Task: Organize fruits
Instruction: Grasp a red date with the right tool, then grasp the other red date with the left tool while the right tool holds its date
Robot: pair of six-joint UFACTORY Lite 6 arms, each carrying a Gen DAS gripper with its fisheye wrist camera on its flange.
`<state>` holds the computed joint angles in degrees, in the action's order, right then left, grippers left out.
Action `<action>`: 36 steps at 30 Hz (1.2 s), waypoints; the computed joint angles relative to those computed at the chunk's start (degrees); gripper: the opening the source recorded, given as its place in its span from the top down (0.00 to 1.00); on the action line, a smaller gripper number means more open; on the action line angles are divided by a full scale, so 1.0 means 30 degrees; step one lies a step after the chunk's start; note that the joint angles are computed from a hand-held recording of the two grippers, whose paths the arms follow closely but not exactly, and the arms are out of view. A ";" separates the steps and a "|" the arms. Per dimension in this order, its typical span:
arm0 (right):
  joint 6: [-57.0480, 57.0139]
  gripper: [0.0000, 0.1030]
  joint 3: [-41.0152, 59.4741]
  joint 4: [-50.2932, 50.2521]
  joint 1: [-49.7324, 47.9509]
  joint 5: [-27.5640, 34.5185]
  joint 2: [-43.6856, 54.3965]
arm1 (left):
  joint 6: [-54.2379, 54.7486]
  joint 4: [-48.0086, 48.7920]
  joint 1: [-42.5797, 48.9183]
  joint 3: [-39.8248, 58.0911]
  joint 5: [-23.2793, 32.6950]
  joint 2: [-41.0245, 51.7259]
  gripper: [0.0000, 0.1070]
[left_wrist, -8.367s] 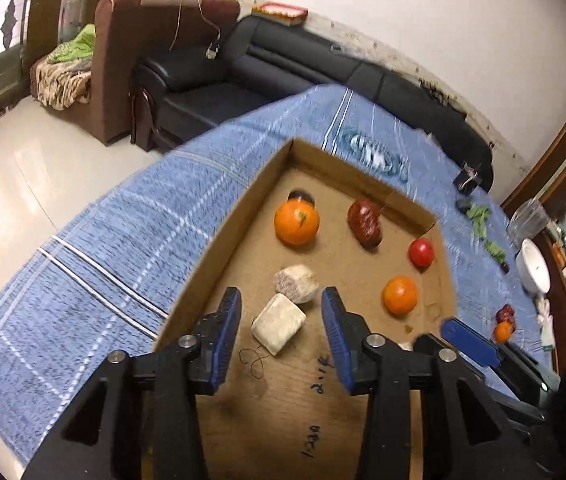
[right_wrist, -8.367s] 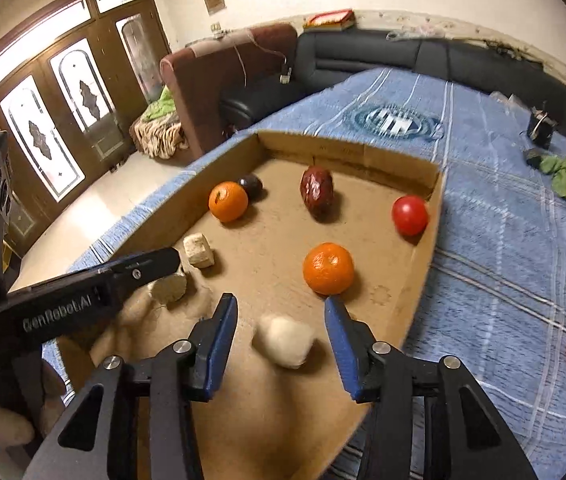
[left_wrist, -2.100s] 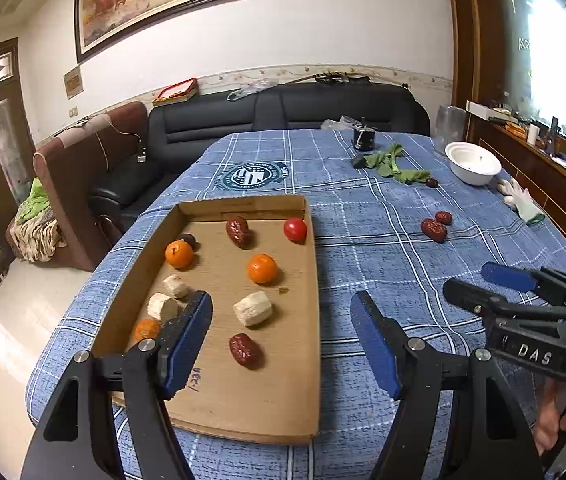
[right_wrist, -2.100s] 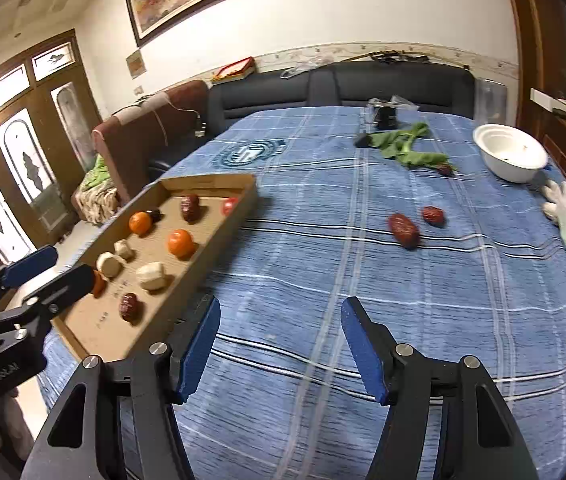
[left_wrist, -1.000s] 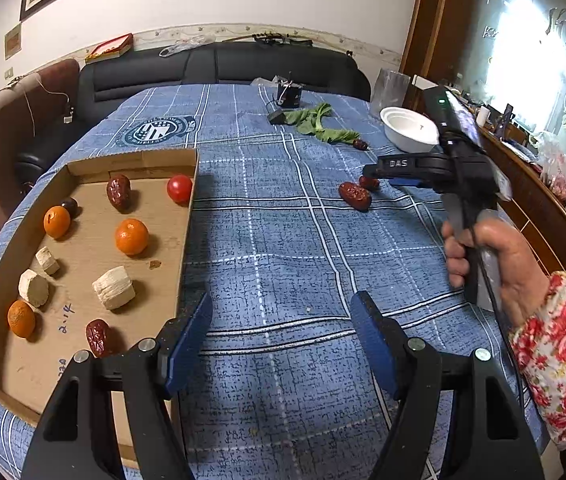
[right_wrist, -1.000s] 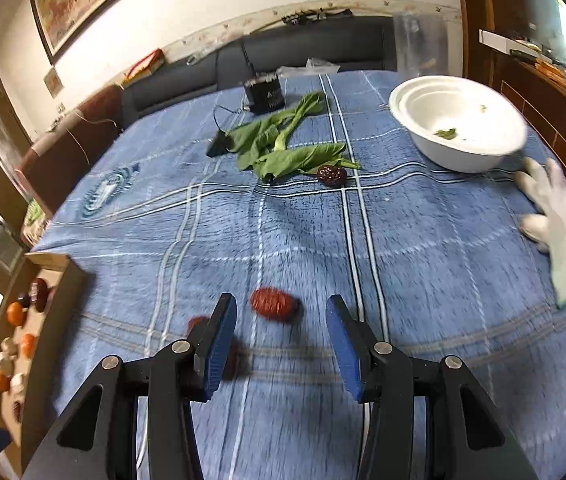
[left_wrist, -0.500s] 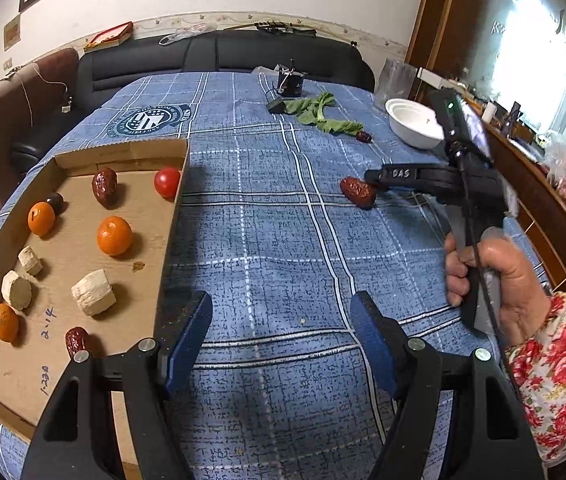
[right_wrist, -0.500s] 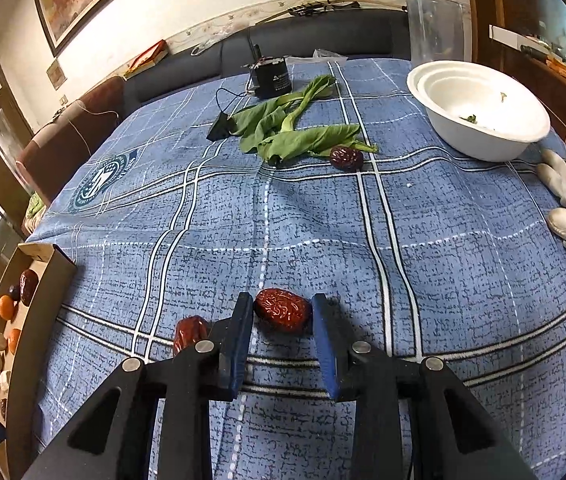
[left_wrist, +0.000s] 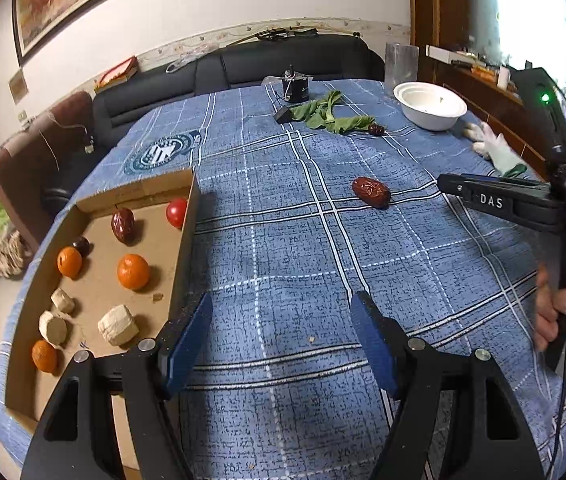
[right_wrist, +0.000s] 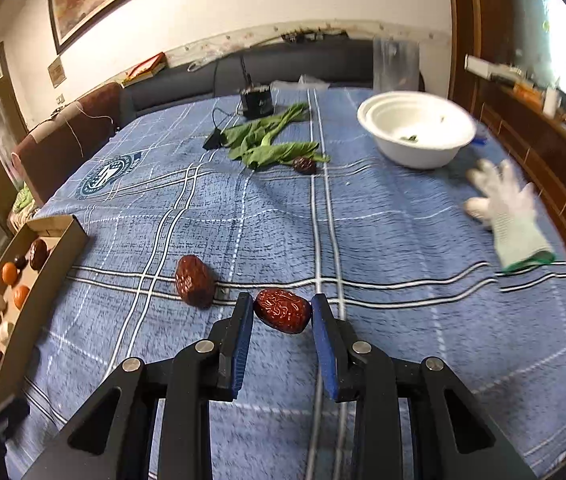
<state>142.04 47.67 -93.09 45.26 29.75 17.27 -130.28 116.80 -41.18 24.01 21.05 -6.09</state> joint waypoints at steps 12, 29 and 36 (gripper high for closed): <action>0.3674 0.69 -0.0193 -0.3818 -0.0939 -0.1305 0.1161 | 0.0985 -0.1429 -0.1002 0.1202 0.0785 0.1958 0.34; 0.3972 0.69 0.0332 -0.4724 -0.1143 -0.1844 0.1776 | -0.1311 0.1415 0.0062 0.3135 -0.0880 0.4271 0.34; 0.4448 0.69 -0.0438 -0.4708 -0.1487 -0.1809 0.1071 | -0.8341 0.8527 0.2018 0.6718 -0.3311 0.7041 0.34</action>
